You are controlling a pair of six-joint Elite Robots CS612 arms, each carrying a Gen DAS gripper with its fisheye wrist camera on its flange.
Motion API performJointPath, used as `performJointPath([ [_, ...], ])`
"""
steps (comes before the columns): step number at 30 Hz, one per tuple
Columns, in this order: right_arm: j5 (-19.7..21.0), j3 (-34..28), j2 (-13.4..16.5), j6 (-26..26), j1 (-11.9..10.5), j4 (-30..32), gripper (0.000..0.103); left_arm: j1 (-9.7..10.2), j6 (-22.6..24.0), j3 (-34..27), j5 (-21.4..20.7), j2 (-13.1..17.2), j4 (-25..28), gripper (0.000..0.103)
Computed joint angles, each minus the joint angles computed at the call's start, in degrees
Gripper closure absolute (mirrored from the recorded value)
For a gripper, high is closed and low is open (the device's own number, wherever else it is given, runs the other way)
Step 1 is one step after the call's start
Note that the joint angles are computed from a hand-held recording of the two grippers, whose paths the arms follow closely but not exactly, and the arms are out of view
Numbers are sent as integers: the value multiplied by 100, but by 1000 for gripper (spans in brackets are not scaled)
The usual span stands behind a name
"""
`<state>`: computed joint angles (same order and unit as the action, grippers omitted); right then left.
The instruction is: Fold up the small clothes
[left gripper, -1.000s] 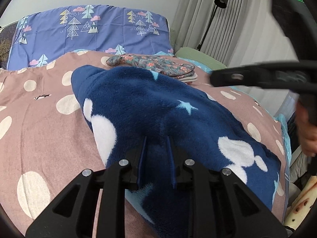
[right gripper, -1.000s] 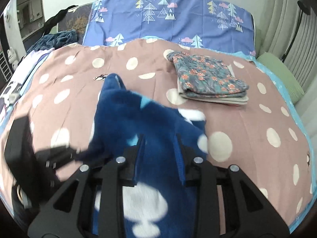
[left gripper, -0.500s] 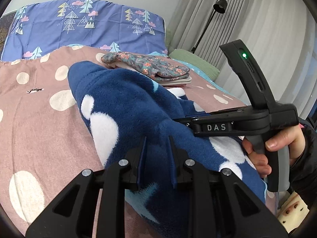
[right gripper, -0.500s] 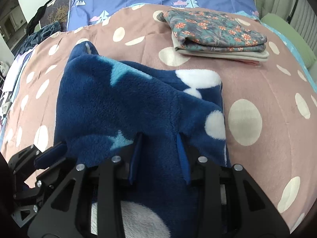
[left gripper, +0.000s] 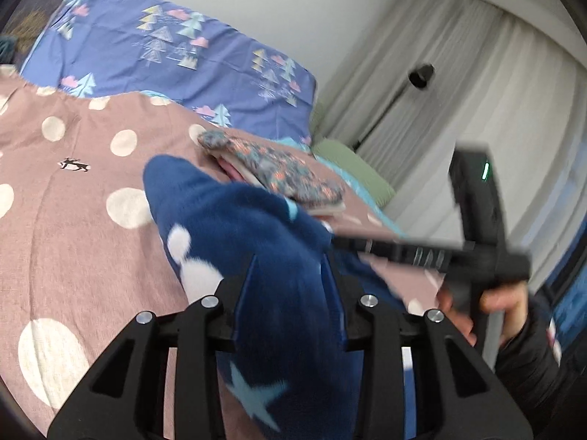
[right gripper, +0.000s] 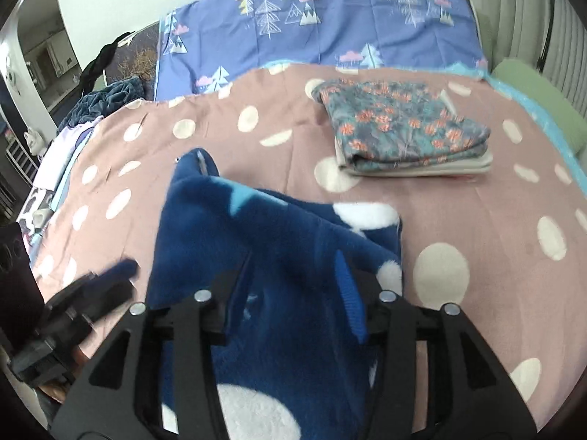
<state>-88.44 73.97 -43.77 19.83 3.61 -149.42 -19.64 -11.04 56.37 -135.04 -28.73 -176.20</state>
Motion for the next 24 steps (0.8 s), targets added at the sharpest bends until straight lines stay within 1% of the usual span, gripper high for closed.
performJointPath([
  [1,156,-26,71,71,-35,117,56,-4,-77,-134,13,57,56,67],
  [2,295,15,154,168,-70,-5,55,-19,-195,-367,4,163,197,67],
  [3,294,57,182,187,-76,-162,55,-30,-289,-529,19,235,325,67],
  [4,343,134,187,206,-89,-394,55,-54,-343,-721,39,316,554,75],
  [5,377,178,171,231,-93,-492,55,-100,-235,-966,61,415,1017,87],
  [6,369,211,159,223,-89,-573,54,-145,8,-1048,185,425,1439,91],
  [7,309,244,156,171,-75,-649,54,-237,460,-1086,548,415,1961,97],
  [8,282,261,164,159,-72,-699,54,-318,859,-1074,953,397,2243,99],
  [9,300,283,171,182,-84,-754,54,-410,1297,-1031,1324,420,2285,99],
  [10,433,321,177,208,-121,-834,54,-445,1495,-896,1455,393,2087,99],
  [11,578,367,177,219,-157,-938,54,-422,1453,-893,1346,412,2021,99],
  [12,727,389,185,269,-190,-1038,54,-385,1171,-965,1148,459,2064,99],
  [13,788,421,184,301,-206,-1116,54,-366,1100,-990,1051,480,2076,99],
  [17,693,507,154,238,-173,-1324,54,-330,1227,-910,971,424,1947,99],
  [19,707,565,135,226,-174,-1444,54,-312,1249,-910,964,365,2019,99],
  [20,770,605,129,257,-193,-1525,54,-312,1229,-1021,975,390,2105,99],
  [23,961,662,134,365,-244,-1679,54,-328,1204,-984,1276,277,1856,99],
  [24,992,678,132,385,-251,-1717,54,-337,1286,-1064,1310,285,1906,99],
])
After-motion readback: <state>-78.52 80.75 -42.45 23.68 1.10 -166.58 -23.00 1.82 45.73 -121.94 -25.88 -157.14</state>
